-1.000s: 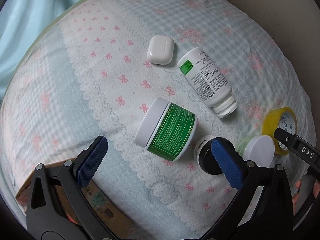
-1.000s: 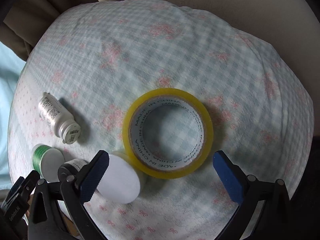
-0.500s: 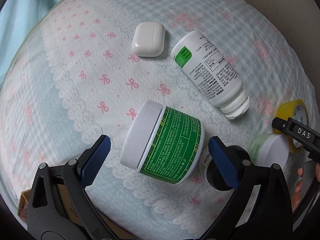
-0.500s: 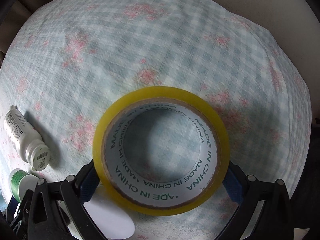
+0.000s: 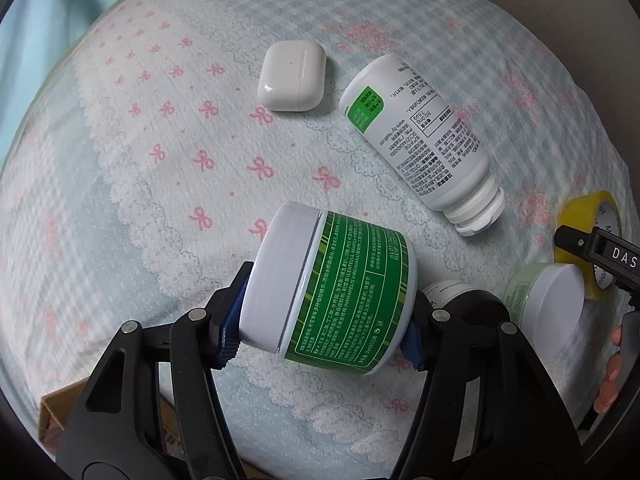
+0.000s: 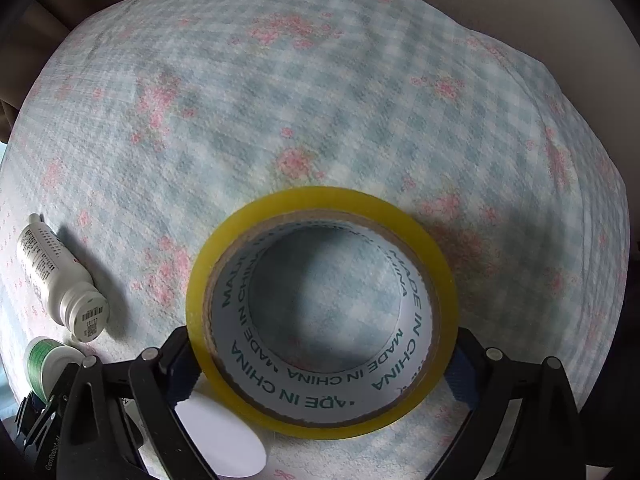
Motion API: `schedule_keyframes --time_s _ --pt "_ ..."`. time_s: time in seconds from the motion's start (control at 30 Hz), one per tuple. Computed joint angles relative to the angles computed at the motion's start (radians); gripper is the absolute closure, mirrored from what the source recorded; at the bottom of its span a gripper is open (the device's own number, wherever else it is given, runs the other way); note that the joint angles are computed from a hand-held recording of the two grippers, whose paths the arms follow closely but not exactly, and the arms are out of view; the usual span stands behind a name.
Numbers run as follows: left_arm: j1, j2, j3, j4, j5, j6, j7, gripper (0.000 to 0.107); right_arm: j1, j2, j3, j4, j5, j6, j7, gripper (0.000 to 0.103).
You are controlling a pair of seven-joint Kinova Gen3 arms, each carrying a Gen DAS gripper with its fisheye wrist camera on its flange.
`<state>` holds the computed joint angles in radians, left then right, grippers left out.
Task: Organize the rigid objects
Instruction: 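Grasp the green-labelled jar with the left tool while the right tool grasps the yellow tape, then carry the green jar and yellow tape into the cardboard box and release both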
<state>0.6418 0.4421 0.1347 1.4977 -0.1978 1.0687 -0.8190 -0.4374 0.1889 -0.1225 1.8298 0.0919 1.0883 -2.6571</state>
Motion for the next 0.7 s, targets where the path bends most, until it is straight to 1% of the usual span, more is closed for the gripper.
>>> schedule_keyframes --time_s 0.1,0.23,0.47,0.6,0.7 --pt "0.001 -0.030 -0.003 0.022 -0.001 -0.006 0.018 0.049 -0.004 -0.015 -0.003 0.004 0.015 0.005 0.001 0.007" --pt "0.013 -0.073 -0.001 0.038 -0.032 0.003 0.051 0.050 -0.006 -0.029 -0.005 -0.022 0.046 0.036 0.019 0.007" --pt "0.028 -0.134 0.010 0.013 -0.083 0.036 0.128 0.051 -0.013 -0.072 -0.019 -0.082 0.084 0.103 0.053 0.007" --pt "0.061 -0.198 0.019 -0.014 -0.148 0.081 0.222 0.052 -0.032 -0.098 -0.037 -0.163 0.141 0.182 0.102 0.007" --pt "0.073 -0.247 0.038 -0.041 -0.208 0.122 0.279 0.053 -0.062 -0.116 -0.061 -0.245 0.198 0.247 0.150 0.007"
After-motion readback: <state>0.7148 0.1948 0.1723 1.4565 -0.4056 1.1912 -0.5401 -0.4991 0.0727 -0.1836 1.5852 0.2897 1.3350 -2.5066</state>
